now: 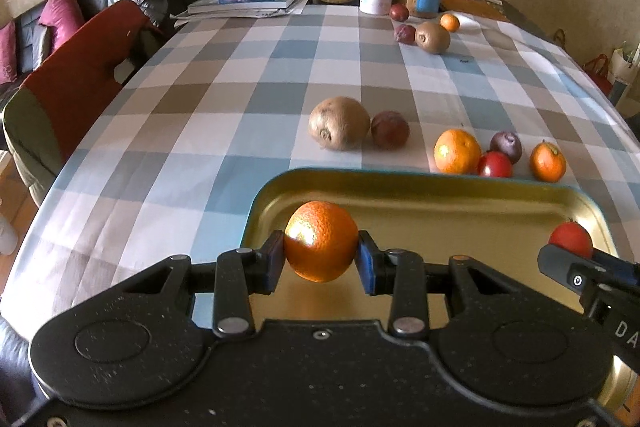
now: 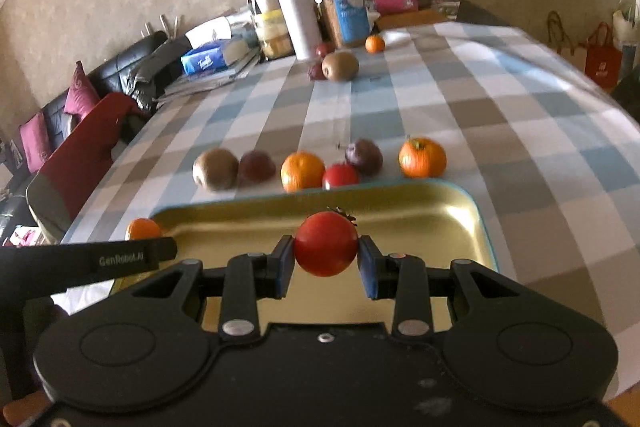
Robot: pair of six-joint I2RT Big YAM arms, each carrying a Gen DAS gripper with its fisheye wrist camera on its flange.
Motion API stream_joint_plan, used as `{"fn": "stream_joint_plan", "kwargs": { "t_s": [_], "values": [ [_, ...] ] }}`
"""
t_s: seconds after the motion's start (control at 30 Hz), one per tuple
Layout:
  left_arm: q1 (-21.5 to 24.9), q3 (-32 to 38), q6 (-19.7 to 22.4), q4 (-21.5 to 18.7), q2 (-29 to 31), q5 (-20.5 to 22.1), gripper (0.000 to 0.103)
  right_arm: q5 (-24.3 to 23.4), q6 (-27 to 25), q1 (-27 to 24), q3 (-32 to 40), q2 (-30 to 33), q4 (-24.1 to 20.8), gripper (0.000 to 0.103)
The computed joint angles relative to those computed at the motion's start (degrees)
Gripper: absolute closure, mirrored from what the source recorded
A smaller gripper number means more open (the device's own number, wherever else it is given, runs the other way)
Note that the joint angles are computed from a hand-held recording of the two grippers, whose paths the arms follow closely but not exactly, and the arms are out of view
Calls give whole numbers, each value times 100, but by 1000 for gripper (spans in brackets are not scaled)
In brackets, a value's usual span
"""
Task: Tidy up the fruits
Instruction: 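Carry both fruits over the tray and release the orange from the left gripper, then lower the tomato into the tray and open the right gripper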
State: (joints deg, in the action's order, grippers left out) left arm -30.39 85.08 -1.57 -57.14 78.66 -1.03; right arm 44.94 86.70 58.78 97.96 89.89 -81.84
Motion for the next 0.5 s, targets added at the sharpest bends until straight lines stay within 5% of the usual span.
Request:
{"fn": "stream_joint_plan", "kwargs": {
  "t_s": [0.5],
  "values": [
    [-29,-164,71,59,-43,-130,55,77,-389,40,189,239,-187,66]
  ]
}}
